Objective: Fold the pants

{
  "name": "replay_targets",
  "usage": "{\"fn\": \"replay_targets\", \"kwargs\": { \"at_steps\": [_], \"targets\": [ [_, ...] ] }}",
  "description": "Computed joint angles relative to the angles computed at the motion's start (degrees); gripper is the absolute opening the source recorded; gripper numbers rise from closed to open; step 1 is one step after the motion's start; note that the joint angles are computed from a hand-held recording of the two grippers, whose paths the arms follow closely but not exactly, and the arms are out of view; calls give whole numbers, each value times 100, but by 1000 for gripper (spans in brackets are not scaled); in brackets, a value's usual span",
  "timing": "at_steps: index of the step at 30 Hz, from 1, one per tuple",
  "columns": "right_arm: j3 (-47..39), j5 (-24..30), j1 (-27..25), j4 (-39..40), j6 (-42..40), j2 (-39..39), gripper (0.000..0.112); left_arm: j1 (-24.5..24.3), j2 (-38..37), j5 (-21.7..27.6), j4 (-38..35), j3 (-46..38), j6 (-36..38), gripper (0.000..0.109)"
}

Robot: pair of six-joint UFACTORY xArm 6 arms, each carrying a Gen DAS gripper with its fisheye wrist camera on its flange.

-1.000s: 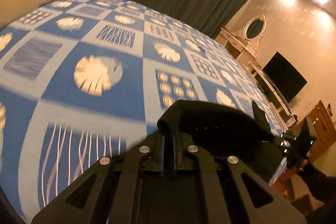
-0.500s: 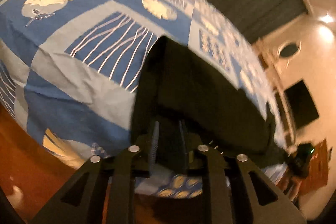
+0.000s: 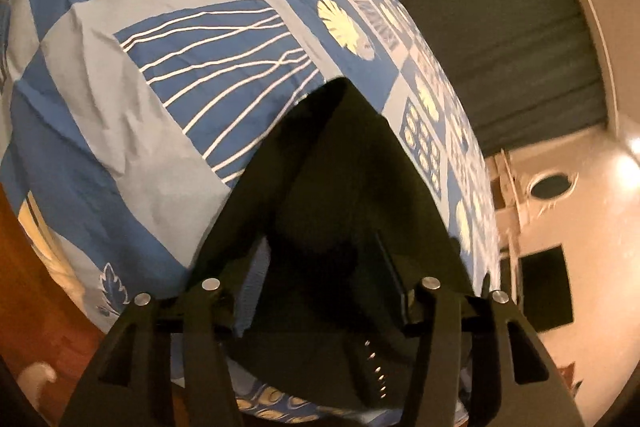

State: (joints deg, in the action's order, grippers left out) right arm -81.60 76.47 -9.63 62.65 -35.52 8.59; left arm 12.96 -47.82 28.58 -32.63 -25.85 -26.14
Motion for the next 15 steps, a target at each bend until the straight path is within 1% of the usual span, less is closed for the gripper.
{"fn": "replay_targets", "kwargs": {
  "at_steps": [4, 5, 6, 7, 8, 9, 11, 12, 13, 15],
  "targets": [
    [148, -31, -98, 174, 104, -47, 68, -8, -27, -127, -55, 65, -9, 52],
    [181, -34, -125, 224, 126, -49, 68, -3, -13, -94, 22, 43, -34, 50],
    [184, -32, -134, 253, 158, -47, 68, 10, -10, -24, 202, 18, -155, 45],
    [201, -55, -149, 295, 185, -43, 68, 17, 2, 76, 557, -19, -421, 32],
    [232, -105, -165, 334, 234, -60, 68, 50, 95, 183, 732, -96, -469, 28],
    [307, -208, -180, 402, 298, -118, 68, 61, 129, 221, 746, -130, -440, 25],
    [451, -455, -195, 463, 478, -250, 69, 100, 106, 278, 649, -133, -428, 15],
    [556, -678, -214, 445, 650, -326, 70, 112, 59, 281, 585, -108, -444, 12],
    [569, -774, -224, 370, 816, -321, 70, 124, 15, 273, 494, -81, -439, 9],
    [518, -743, -252, 321, 971, -193, 70, 127, -61, 266, 484, -37, -550, 9]
  ]
}}
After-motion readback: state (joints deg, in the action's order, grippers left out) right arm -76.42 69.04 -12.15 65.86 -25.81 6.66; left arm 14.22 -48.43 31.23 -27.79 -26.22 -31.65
